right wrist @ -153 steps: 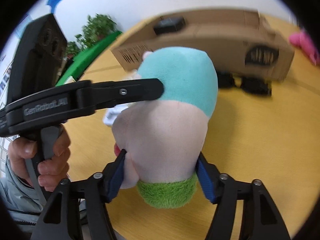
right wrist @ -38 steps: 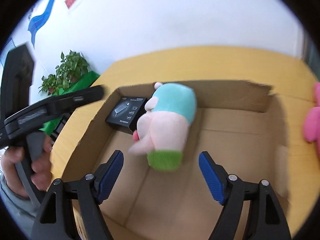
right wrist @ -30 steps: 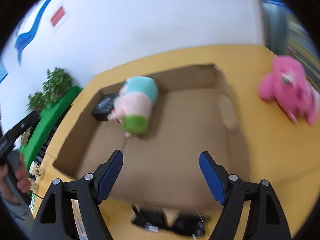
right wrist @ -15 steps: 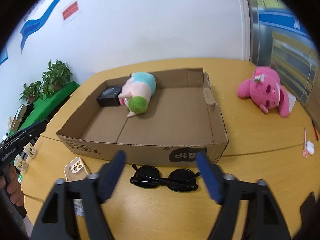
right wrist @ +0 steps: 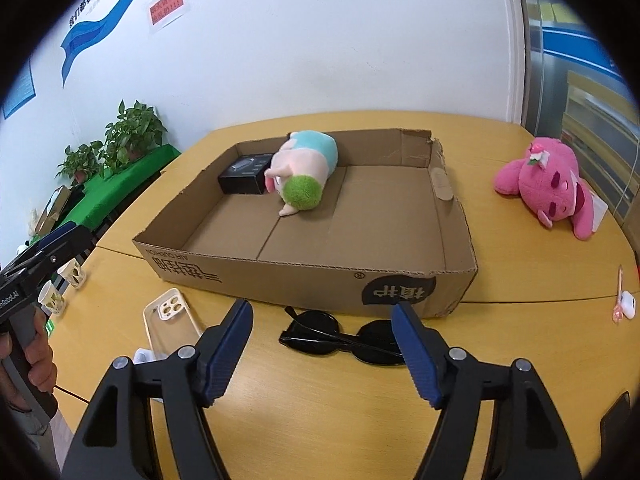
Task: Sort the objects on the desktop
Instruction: 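Move both grippers back toward the black sunglasses on the table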
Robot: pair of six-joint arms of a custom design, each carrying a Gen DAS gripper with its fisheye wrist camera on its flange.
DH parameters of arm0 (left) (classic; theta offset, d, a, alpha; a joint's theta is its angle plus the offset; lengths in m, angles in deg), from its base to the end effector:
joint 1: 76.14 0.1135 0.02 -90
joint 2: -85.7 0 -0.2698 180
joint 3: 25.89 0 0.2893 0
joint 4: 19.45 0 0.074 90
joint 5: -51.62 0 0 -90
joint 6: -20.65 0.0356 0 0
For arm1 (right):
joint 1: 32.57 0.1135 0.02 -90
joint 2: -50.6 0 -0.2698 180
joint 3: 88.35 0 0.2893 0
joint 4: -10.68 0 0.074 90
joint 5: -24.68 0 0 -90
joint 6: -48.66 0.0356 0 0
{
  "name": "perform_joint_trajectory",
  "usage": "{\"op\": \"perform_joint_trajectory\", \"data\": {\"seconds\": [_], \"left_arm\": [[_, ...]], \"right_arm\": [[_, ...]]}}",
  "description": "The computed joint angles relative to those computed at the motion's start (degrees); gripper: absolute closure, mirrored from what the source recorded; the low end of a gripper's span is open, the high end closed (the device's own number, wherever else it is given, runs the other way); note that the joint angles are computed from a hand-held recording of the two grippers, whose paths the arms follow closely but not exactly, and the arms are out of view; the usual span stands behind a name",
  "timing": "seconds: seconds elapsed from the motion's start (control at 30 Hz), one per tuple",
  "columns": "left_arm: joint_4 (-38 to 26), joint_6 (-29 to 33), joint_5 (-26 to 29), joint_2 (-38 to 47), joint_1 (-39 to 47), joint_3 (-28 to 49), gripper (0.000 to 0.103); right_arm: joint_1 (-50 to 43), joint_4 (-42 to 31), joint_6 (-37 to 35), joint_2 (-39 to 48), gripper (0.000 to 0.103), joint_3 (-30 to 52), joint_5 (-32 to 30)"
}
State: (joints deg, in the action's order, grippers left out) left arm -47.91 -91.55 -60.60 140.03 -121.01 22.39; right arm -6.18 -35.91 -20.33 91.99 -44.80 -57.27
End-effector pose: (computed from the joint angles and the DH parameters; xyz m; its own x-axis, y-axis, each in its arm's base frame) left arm 0.1785 -0.1587 0.2416 -0.5351 0.0391 -0.8439 0.2485 0.9620 -0.1130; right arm 0.1677 0.0776 0.2263 -0.7111 0.0435 -0.7018 -0.1024 0.9810 0.1645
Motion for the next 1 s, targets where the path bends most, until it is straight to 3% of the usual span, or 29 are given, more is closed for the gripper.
{"op": "perform_joint_trajectory", "data": {"seconds": [0.1,0.2,0.3,0.43,0.6,0.7,0.87,1.0], "left_arm": [[-0.50,-0.05,-0.13,-0.70,-0.26,-1.25,0.001],[-0.86,-0.31,0.45,-1.02,-0.33,-2.65,0.001],[-0.47,-1.21,1.78,-0.99,-0.44,-3.80,0.001],[-0.02,-2.48,2.86,0.46,-1.20,-3.97,0.001],[0.65,-3.10,3.32,2.95,-2.61,-3.63,0.001],[1.51,-4.00,5.06,4.60,-2.80,-3.52,0.001],[2.54,-3.81,5.61,7.72,-3.26,-2.74,0.001],[4.86,-3.76,8.70,10.84,-2.84,-1.96,0.001]], "right_arm": [[-6.76,0.64,-3.68,0.63,0.030,-2.46,-5.85],[-16.22,2.45,-10.55,2.28,0.030,-5.27,-16.70],[-22.51,6.00,-14.70,7.35,0.029,-6.84,-23.13],[-23.52,13.64,-18.75,19.33,0.029,-6.87,-23.05],[-23.29,22.90,-17.38,25.96,0.029,-7.90,-27.31],[-19.19,24.08,-16.30,25.01,0.026,-8.95,-25.65],[-10.67,18.22,-12.99,17.55,0.027,-11.34,-24.98],[-6.04,14.71,-12.46,10.42,0.027,-12.51,-17.19]]}}
